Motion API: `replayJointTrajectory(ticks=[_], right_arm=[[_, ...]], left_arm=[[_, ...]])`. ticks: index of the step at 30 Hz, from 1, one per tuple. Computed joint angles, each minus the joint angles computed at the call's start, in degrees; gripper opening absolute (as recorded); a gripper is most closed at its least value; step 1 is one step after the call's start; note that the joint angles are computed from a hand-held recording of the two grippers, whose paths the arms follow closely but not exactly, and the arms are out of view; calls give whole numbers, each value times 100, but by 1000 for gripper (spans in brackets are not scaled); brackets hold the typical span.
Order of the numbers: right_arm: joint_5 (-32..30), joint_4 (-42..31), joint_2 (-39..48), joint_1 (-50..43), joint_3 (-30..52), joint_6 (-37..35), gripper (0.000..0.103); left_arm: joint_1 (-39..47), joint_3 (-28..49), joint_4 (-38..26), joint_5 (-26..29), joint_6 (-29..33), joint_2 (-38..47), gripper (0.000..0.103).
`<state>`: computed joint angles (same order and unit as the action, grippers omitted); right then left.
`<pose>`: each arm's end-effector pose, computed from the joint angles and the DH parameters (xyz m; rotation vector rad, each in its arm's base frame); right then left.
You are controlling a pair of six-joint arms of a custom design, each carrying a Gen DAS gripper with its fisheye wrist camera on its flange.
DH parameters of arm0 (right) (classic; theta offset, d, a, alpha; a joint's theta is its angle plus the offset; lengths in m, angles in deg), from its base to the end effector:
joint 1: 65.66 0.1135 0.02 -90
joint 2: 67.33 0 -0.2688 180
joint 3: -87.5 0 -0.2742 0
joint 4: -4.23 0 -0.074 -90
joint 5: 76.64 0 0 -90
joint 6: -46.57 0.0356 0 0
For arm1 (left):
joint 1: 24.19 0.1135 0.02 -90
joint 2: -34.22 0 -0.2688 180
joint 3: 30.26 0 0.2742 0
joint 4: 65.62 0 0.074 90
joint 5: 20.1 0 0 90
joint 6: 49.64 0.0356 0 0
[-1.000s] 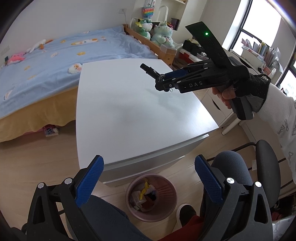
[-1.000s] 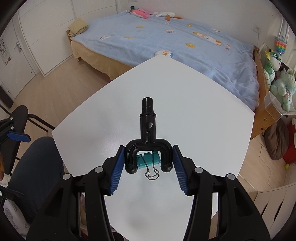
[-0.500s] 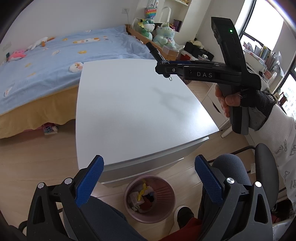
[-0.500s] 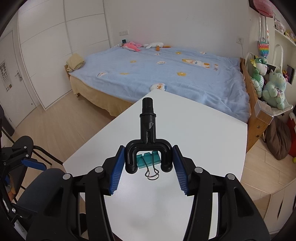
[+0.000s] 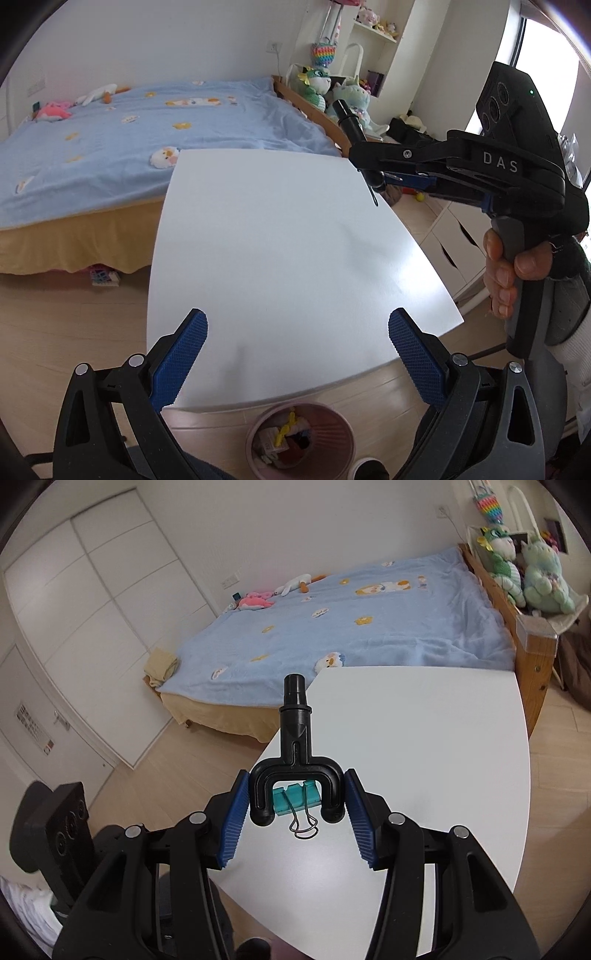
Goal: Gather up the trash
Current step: 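Move the left tool down to the teal binder clip on the table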
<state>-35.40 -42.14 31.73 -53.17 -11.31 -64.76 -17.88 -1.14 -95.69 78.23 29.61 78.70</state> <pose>0.3512 0.1052 0.2070 -0.9510 2.2595 1.0588 0.1688 0.0135 0.1514 -0.2806 2.3461 -0.2094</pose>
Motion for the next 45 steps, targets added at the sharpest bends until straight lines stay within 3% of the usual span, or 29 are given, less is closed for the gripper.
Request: replayJointTrajectory(ticks=[9, 16, 25, 29, 33, 37, 40, 42, 45], right_arm=[[-207, -171, 162, 20, 151, 725, 51], [-190, -183, 138, 100, 110, 1003, 51], [-323, -7, 184, 95, 17, 1486, 51], [-375, 8, 212, 95, 23, 1597, 51], [-407, 19, 181, 95, -24, 1678, 51], [-435, 11, 173, 103, -16, 1718, 51], [-440, 20, 162, 117, -22, 1724, 51], [-444, 29, 166, 110, -22, 1723, 51], [-415, 48, 160, 97, -35, 1737, 51]], left_arm=[[-637, 94, 1098, -783, -338, 519, 95], [-600, 148, 1733, -776, -624, 1006, 95], [-621, 57, 2410, -761, -1732, 1245, 94], [-626, 24, 2584, -733, -2065, 1215, 90], [-616, 89, 2711, -716, -2311, 1447, 76], [-547, 55, 2847, -507, -2532, 1566, 71], [-569, 41, 2919, -434, -2541, 1609, 70], [-552, 50, 2891, -391, -2534, 1637, 61], [-489, 37, 2825, -358, -2433, 1613, 61]])
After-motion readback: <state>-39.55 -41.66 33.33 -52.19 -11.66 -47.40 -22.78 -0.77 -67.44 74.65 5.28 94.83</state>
